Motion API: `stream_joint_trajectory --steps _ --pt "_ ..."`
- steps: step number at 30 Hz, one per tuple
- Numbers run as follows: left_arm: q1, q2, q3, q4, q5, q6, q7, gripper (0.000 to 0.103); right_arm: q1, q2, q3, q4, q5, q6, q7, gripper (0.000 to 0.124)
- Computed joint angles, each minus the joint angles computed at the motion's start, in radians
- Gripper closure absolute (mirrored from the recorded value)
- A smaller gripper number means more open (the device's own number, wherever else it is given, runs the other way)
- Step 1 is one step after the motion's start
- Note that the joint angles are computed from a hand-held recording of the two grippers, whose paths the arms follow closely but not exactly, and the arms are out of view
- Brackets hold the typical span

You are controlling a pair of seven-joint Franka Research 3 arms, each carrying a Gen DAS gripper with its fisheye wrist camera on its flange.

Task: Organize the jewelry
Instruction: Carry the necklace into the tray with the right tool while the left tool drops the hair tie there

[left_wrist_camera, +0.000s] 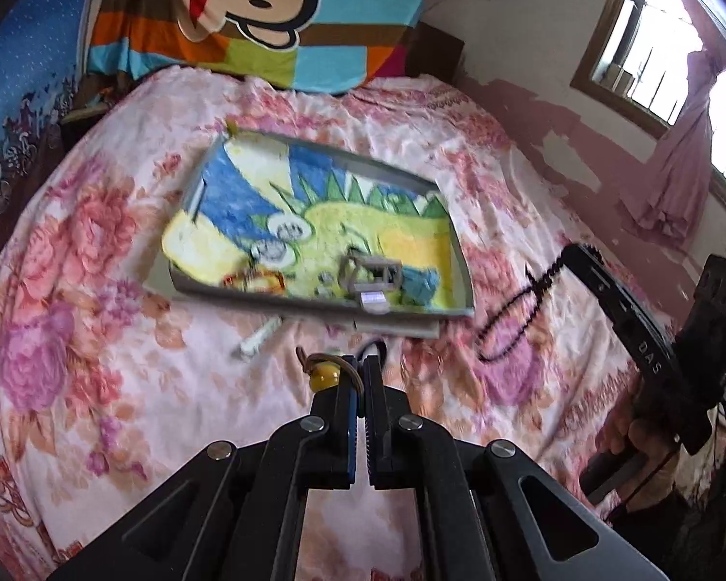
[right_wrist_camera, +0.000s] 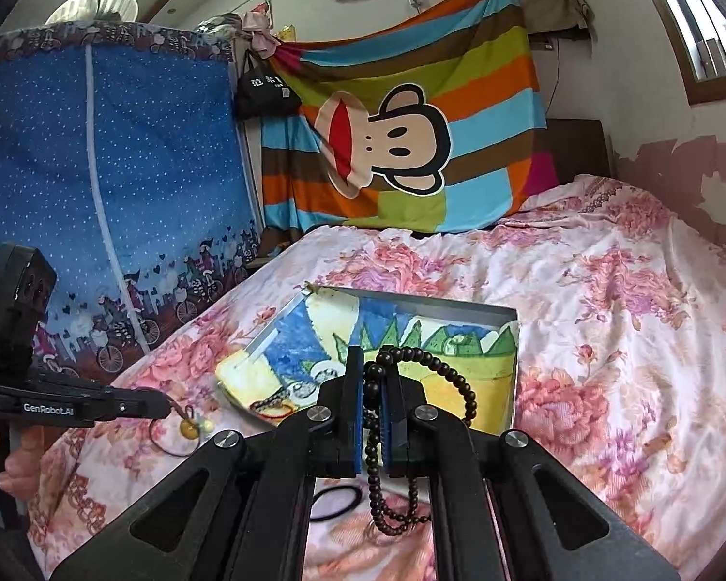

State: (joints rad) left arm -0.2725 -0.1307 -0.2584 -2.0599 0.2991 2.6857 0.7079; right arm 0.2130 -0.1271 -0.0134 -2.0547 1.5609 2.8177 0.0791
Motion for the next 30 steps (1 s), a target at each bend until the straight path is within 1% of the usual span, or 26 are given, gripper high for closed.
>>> stream_joint_trajectory --steps 2,4,6,11,14,16,19,23,26,30 --pt "0.005 0.029 0.003 0.035 0.007 -0.004 0.007 0.100 0.001 0.033 0.003 0.041 -0.006 0.005 0.009 0.119" --pt "0.012 0.072 0.003 0.092 0.044 -0.024 0.005 0.100 -0.001 0.061 0.007 0.080 0.003 0.005 0.008 0.119" --pt "0.015 0.112 0.010 0.138 0.057 -0.021 0.010 0.100 -0.006 0.091 0.013 0.119 0.010 0.013 0.009 0.119" --pt "0.018 0.221 0.028 0.258 0.048 0.029 0.033 0.100 -0.023 0.166 0.029 0.202 -0.007 0.045 0.014 0.119" --pt "0.009 0.296 0.046 0.337 0.086 0.054 0.017 0.100 -0.037 0.211 0.038 0.231 -0.084 0.065 0.089 0.119" --pt "-0.011 0.353 0.074 0.396 0.159 0.057 -0.020 0.100 -0.049 0.239 0.045 0.241 -0.136 0.078 0.147 0.119" --pt "-0.021 0.424 0.097 0.459 0.182 0.057 -0.059 0.100 -0.075 0.276 0.054 0.260 -0.188 0.066 0.231 0.119" --pt "-0.031 0.484 0.123 0.491 0.188 0.063 -0.111 0.100 -0.106 0.320 0.067 0.277 -0.250 0.028 0.316 0.119" --pt "-0.050 0.509 0.143 0.505 0.218 0.033 -0.140 0.100 -0.118 0.349 0.076 0.285 -0.325 0.006 0.389 0.119" --pt "-0.040 0.530 0.133 0.505 0.205 0.024 -0.127 0.100 -0.122 0.379 0.081 0.289 -0.458 -0.008 0.497 0.119"
